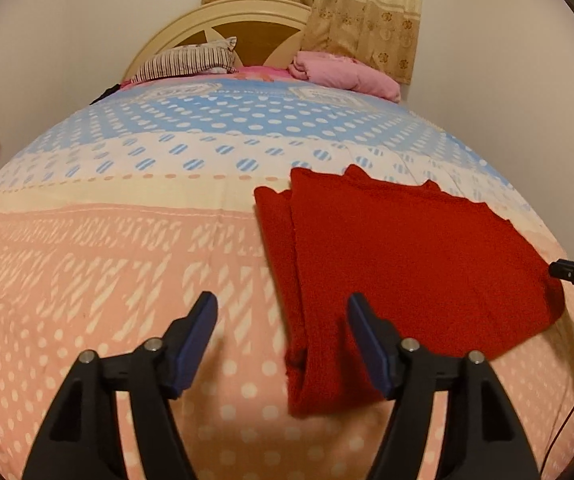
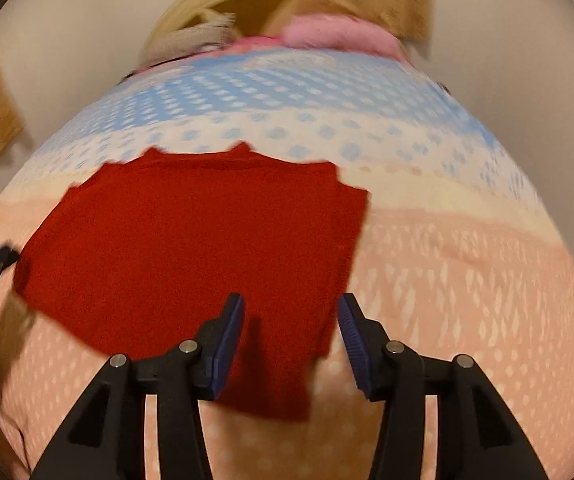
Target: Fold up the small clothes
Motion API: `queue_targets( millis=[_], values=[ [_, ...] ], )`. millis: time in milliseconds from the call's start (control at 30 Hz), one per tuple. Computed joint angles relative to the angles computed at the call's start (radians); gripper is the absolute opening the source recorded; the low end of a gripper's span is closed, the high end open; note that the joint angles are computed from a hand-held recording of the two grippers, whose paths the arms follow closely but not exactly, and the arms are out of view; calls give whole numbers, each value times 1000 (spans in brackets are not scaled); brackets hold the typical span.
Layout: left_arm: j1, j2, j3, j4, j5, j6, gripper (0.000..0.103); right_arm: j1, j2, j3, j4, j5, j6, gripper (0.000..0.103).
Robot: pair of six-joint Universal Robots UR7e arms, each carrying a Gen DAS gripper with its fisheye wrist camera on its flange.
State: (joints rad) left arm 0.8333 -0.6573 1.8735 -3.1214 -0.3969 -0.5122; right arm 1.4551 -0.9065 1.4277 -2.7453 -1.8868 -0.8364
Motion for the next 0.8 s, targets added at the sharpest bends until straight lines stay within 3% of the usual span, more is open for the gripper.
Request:
queue_targets(
  millis=[33, 67, 167, 267, 367, 400, 467, 533, 800],
  values=[
    [6, 0, -8, 50, 7, -28, 72, -8, 4, -16, 43, -2, 41, 47],
    [10, 1, -11, 79, 7, -44, 72, -19, -1, -18, 85, 5, 68, 24],
    [20, 8, -4, 94, -6, -52, 74, -52, -44, 33, 128, 46, 78, 12],
    [18, 10, -3, 94, -6, -45, 79, -67, -75, 80, 111, 61, 53, 11],
    [17, 10, -15, 177, 1, -85, 83, -53, -63, 81, 72, 37, -4, 14],
    [17, 7, -17, 202, 0, -98, 83, -46, -60, 75, 65, 32, 3, 16],
    [16, 2, -15, 233, -4, -128, 84, -35, -62, 87, 11, 24, -2, 30],
    [15, 0, -11, 248, -6, -144, 85, -17, -67, 115, -71, 33, -29, 34],
    [13, 0, -14, 284, 5, -173, 88, 50, -12, 128, -74, 39, -96, 34]
  ],
)
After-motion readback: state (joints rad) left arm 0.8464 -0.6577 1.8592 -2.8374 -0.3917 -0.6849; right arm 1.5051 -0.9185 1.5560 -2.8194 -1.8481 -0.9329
